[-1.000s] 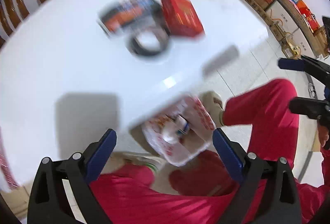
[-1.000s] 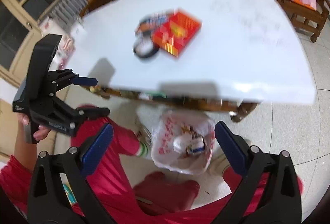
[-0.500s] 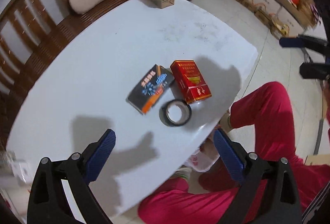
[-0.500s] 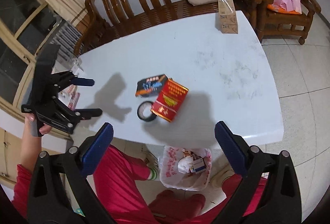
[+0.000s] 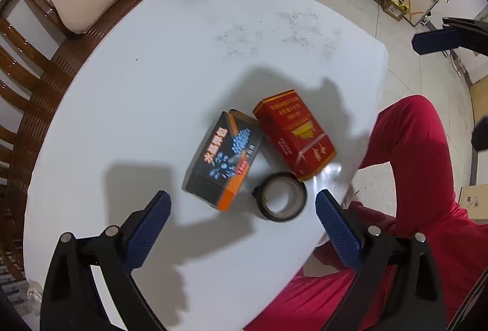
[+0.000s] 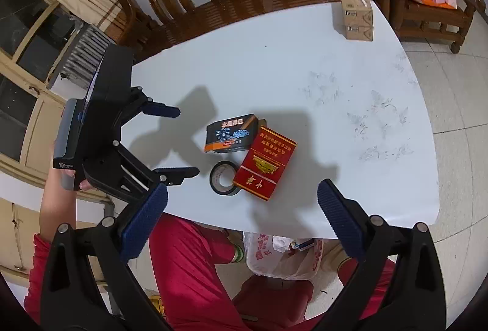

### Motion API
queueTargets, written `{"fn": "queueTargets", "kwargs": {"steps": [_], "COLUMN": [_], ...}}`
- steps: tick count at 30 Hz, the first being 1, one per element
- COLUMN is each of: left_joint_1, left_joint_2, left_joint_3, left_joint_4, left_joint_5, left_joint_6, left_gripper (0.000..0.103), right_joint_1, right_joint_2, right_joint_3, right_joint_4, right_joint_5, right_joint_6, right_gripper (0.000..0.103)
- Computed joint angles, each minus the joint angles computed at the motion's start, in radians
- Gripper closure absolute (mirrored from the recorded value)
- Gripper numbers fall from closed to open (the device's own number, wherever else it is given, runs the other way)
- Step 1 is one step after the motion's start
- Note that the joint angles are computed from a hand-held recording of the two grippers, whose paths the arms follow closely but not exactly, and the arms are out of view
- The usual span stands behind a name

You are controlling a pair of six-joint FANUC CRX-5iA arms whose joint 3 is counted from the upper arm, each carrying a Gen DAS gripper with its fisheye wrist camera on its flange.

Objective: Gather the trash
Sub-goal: 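Raise both tools back over the table toward the water-bead and red boxes, then close the left tool on the black water-bead box while the right tool grips the red cigarette box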

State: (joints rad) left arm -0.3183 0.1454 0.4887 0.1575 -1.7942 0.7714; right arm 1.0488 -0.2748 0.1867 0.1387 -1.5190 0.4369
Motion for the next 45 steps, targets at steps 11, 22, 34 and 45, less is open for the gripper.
{"fn": "queueTargets", "kwargs": {"steps": [11, 22, 34, 45], "left_joint_1": [-0.017, -0.021, -0.038, -0.033], "left_joint_2": [0.065, 0.112, 0.144, 0.183], "left_joint_3": [-0.006, 0.001, 0.003, 0.045], "left_joint_4": [-0.039, -0.035, -0.076, -0.089], "left_joint_5": [0.032, 0.048, 0.069, 0.080], "left_joint_6": [0.010, 0.003, -0.006, 0.035], "left_gripper": [0.010, 0.010, 0.010, 0.010], "right_joint_1": [-0.081, -0.158, -0.150, -0.146], "right_joint_2": [0.049, 0.090, 0.074, 0.082], "right_joint_3": [-0.041, -0.087, -0.154, -0.158], "right_joint_4": [-0.090, -0.200, -0.197, -0.155], "right_joint_5": [0.034, 0.101, 0.137, 0.145], "right_joint_6": [0.056, 0.100, 0.082, 0.064], "right_gripper": [0.007, 0.007, 0.007, 0.007]}}
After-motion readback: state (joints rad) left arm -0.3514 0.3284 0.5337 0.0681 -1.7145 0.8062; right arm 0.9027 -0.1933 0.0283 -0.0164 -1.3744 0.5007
